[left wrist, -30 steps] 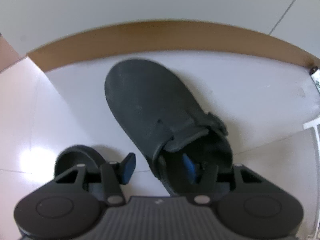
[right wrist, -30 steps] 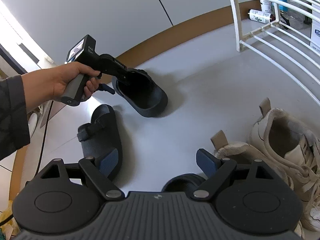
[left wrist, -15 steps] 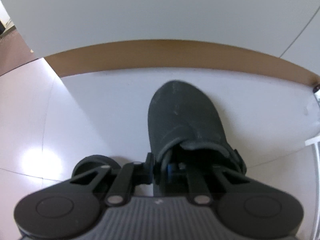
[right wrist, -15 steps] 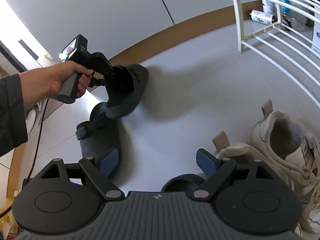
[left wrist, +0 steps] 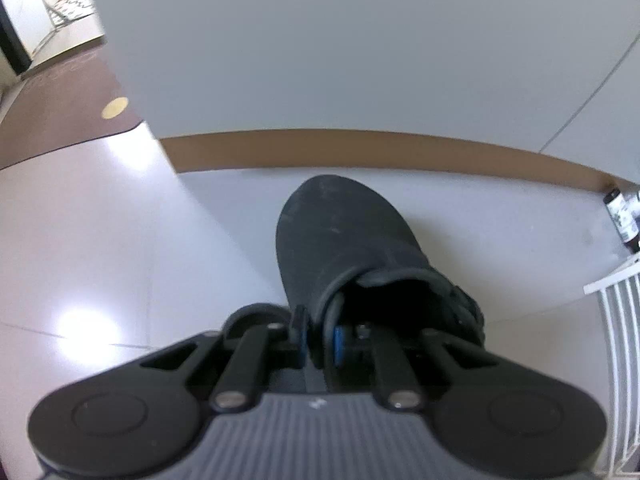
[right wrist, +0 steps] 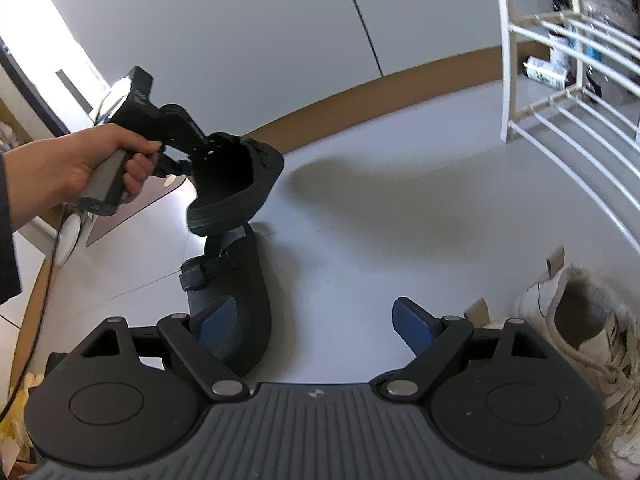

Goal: Organize scattered shoes
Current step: 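Lift and flip the black clog upright with the left gripper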

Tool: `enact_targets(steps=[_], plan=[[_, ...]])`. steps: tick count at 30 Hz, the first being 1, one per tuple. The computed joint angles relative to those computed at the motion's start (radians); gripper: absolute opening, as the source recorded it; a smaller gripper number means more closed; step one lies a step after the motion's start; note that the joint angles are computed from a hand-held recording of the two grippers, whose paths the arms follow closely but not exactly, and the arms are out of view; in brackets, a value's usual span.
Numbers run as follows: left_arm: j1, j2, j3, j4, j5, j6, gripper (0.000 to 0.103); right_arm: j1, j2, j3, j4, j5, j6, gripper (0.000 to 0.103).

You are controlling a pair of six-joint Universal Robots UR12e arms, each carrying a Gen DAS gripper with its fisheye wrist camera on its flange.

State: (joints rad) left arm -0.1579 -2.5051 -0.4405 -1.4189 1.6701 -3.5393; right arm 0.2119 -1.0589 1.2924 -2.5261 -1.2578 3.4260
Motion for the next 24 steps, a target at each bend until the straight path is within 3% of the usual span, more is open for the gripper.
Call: enact_targets(steps=[8,15,24], plan=[[0.042,0.161,-0.240,0.109,-0.002,-0.038,0.012,0.012,0.002,-0.086,0.084,0.093,0.004,0.089],[0.077,0.262,-0.382,0.140,0.034,-0.045,0.012,0.049,0.003,-0.127,0.123,0.044,-0.035,0.089],[0.118,0.383,-0.613,0.205,0.014,-0.103,0.013,0.082,0.015,-0.172,0.220,0.028,-0.111,0.089]])
